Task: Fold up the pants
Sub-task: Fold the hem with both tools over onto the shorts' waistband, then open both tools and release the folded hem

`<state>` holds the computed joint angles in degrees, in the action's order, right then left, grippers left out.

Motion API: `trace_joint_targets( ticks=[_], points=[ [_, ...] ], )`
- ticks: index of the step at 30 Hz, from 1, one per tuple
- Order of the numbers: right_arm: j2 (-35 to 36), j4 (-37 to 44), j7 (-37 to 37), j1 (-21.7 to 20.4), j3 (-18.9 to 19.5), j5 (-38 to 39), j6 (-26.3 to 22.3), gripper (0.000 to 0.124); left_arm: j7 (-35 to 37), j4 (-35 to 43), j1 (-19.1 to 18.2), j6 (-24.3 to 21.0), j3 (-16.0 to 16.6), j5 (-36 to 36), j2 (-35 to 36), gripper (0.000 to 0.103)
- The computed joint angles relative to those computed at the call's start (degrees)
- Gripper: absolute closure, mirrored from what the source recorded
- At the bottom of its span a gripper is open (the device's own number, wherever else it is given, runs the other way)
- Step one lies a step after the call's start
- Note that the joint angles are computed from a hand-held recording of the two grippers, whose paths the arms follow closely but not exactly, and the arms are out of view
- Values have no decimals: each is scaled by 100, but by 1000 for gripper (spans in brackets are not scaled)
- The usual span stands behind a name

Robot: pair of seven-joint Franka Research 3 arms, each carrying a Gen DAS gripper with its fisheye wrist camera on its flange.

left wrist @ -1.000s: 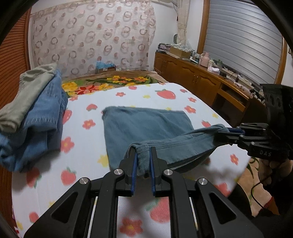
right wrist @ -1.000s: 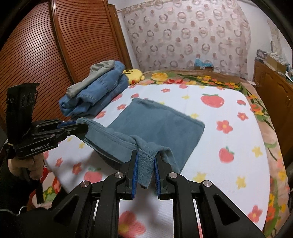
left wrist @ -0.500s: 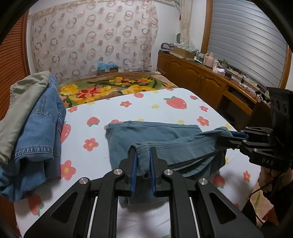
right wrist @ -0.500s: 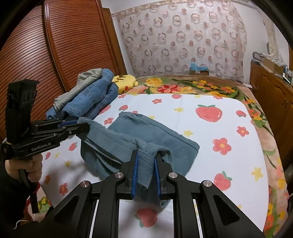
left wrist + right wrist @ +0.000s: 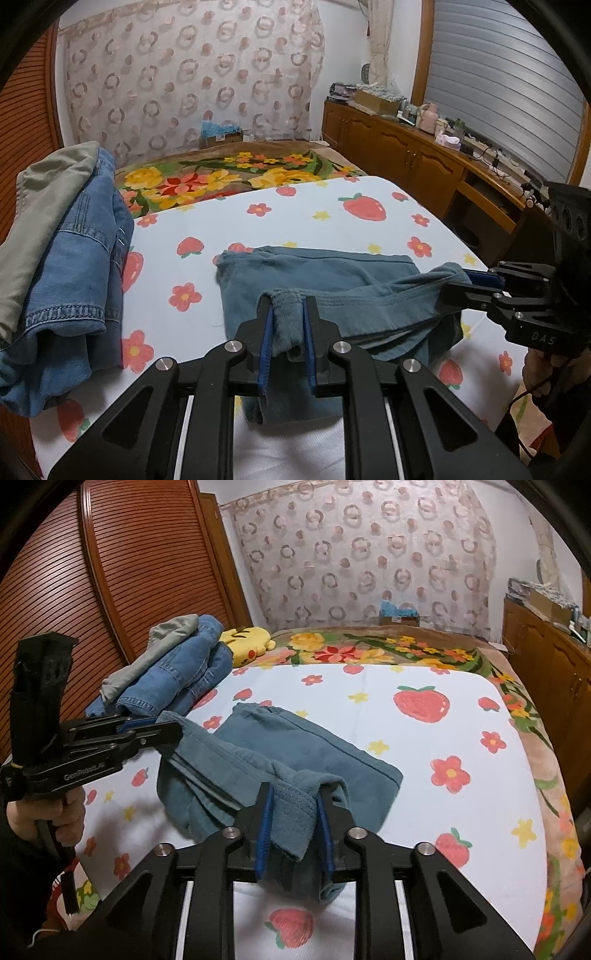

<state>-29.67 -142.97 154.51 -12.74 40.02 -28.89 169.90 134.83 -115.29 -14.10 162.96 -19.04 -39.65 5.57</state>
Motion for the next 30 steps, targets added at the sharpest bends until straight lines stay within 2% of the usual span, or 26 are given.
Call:
trace_joint_targets(
  ticks=[4, 8, 10, 12, 19, 24, 30],
  points=[
    [-103, -72, 18, 25, -26, 21, 29, 86, 304, -19, 41, -100, -22, -302, -68, 71],
    [-249, -164, -29, 43, 17, 42, -43, 86, 669, -133, 14, -115, 35, -674, -202, 60],
    [-270, -211, -105, 132, -5, 74, -84, 83, 898, -236, -12, -139, 87, -927, -278, 58],
    [-252, -241, -185, 213, -10, 87, -167, 81, 868, -340, -55, -164, 167, -877, -308, 58],
    [35, -164, -363, 578, -259, -85, -662, 80, 354, -485, -63, -229, 271, -83, -154, 58],
    [209, -87, -260, 885, -547, -365, -865, 80, 204, -425, 13, -248, 215, 178, -30, 58],
    [545, 179, -127, 1216, -901, -758, -1275, 80, -268, -154, 76, -200, 111, 822, 253, 58]
  ],
)
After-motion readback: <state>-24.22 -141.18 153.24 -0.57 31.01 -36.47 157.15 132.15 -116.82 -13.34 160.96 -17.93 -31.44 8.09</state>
